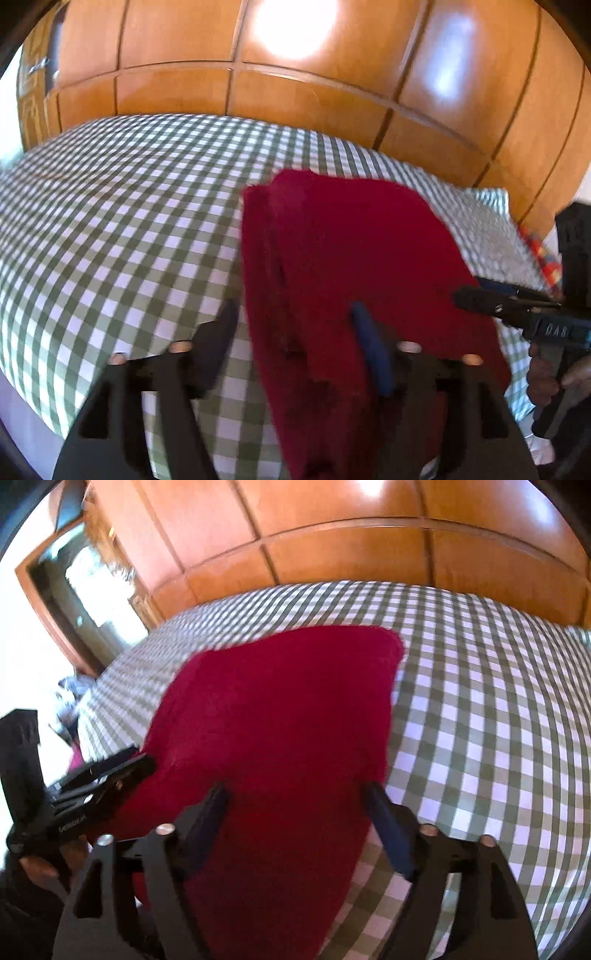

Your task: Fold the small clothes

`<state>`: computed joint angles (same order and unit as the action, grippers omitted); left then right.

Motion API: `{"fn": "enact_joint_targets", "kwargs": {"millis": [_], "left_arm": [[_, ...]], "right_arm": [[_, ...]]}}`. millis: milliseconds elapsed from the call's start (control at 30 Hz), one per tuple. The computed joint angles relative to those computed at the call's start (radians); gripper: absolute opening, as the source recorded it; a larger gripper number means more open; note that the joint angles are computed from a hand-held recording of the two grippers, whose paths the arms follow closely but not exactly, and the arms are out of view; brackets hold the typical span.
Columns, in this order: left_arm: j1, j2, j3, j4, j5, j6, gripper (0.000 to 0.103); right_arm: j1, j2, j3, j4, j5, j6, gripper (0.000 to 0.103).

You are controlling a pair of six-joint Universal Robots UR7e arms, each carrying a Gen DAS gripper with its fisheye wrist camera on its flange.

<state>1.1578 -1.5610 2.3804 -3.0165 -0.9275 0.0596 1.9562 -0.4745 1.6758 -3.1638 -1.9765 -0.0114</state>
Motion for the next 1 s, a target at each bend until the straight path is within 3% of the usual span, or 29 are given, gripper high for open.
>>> {"fn": "enact_joint_targets", "kwargs": {"millis": [67, 267, 367, 433, 467, 533, 600, 667, 867, 1000], "left_arm": [[0.04, -0.034, -0.017, 0.03, -0.079, -0.037, 0.078], [0.207, -0.013, -0.132, 0.197, -0.393, -0.153, 0.078], [0.265, 0.032, -0.171, 0.234, -0.514, -0.17, 0.078], [0.272, 0.052, -0.169, 0.22, -0.529, -0.152, 0.078], [0.278, 0.055, -0.171, 0.216, -0.544, -0.139, 0.069], [0.297, 0.071, -0.183, 0.234, -0.638, -0.106, 0.051], [0.282, 0.074, -0.173, 0.216, -0.636, -0.081, 0.046], [0.268, 0.074, -0.172, 0.21, -0.652, -0.068, 0.041], [0.163, 0.146, -0.224, 0.229, -0.706, -0.019, 0.039], [0.067, 0.305, -0.321, 0.232, -0.732, 0.004, 0.039]], "right_arm": [[-0.028, -0.027, 0.026, -0.021, 0.061, 0.04, 0.086], [-0.142, -0.033, 0.014, 0.081, 0.323, 0.144, 0.087], [-0.16, -0.006, -0.004, 0.111, 0.364, 0.138, 0.087], [-0.168, -0.003, -0.005, 0.104, 0.412, 0.129, 0.071], [-0.167, -0.003, -0.004, 0.099, 0.419, 0.125, 0.068], [-0.161, -0.002, -0.005, 0.094, 0.422, 0.112, 0.052], [-0.145, -0.012, 0.008, 0.068, 0.422, 0.097, 0.044], [-0.125, -0.038, 0.035, 0.037, 0.4, 0.063, 0.042], [-0.123, -0.179, 0.188, -0.132, 0.345, 0.036, 0.041], [-0.145, -0.294, 0.299, -0.235, 0.264, 0.039, 0.041]]}}
